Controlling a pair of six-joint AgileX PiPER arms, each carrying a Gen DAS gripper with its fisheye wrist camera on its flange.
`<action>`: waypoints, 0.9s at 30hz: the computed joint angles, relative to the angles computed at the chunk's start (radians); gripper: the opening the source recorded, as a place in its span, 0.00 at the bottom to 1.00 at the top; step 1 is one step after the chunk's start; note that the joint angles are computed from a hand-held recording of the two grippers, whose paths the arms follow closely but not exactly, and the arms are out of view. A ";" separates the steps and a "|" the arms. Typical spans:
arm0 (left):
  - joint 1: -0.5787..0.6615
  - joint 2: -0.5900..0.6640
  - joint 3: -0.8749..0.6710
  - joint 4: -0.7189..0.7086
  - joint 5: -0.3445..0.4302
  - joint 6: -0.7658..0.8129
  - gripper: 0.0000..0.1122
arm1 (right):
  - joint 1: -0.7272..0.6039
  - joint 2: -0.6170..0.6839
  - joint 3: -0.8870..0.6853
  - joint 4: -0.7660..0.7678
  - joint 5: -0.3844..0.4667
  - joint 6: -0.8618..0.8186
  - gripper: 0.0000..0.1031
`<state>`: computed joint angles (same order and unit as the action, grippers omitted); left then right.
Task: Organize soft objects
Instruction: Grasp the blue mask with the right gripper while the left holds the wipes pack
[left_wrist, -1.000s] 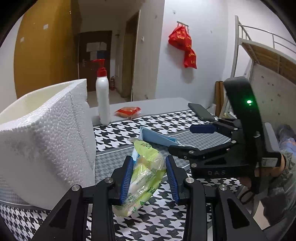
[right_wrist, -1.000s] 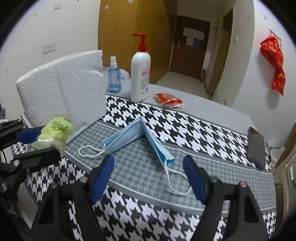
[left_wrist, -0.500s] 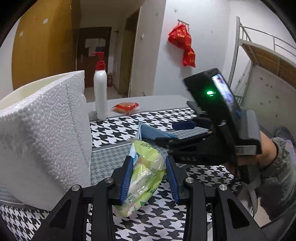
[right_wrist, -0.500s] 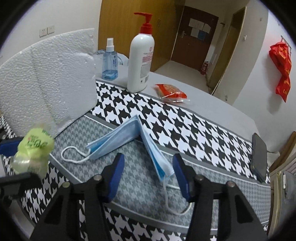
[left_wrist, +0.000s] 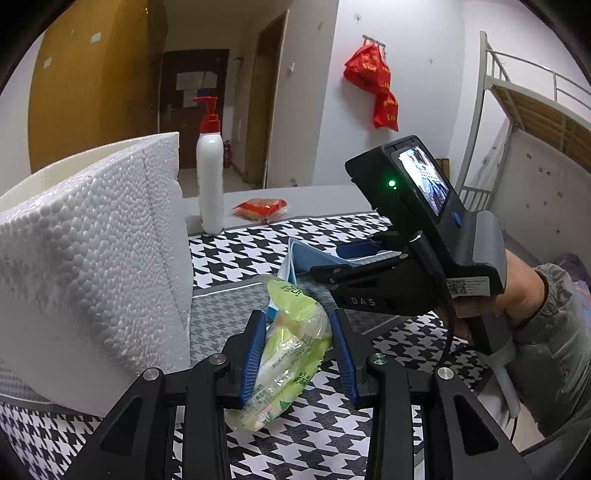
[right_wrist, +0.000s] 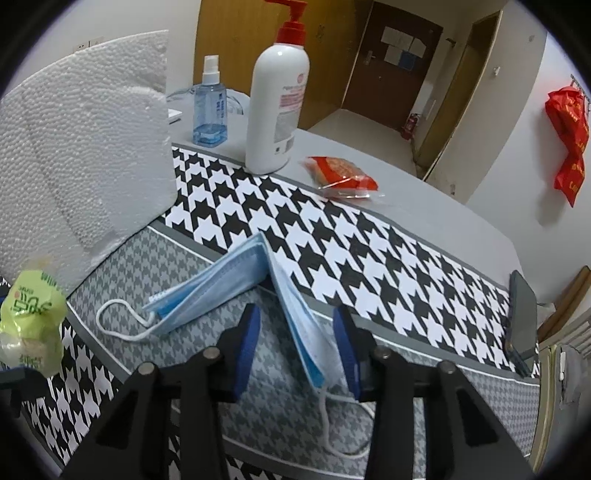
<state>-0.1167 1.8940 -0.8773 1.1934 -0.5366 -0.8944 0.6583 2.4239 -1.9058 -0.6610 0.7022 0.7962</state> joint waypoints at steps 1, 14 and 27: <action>-0.001 0.000 -0.001 0.000 0.002 0.000 0.34 | -0.002 0.006 -0.010 0.010 0.004 -0.012 0.44; -0.016 -0.010 -0.003 -0.014 0.047 -0.005 0.34 | -0.012 0.005 -0.013 0.027 0.012 0.019 0.11; 0.001 -0.143 0.125 -0.067 0.015 0.086 0.34 | 0.071 -0.181 0.250 -0.207 -0.010 0.364 0.11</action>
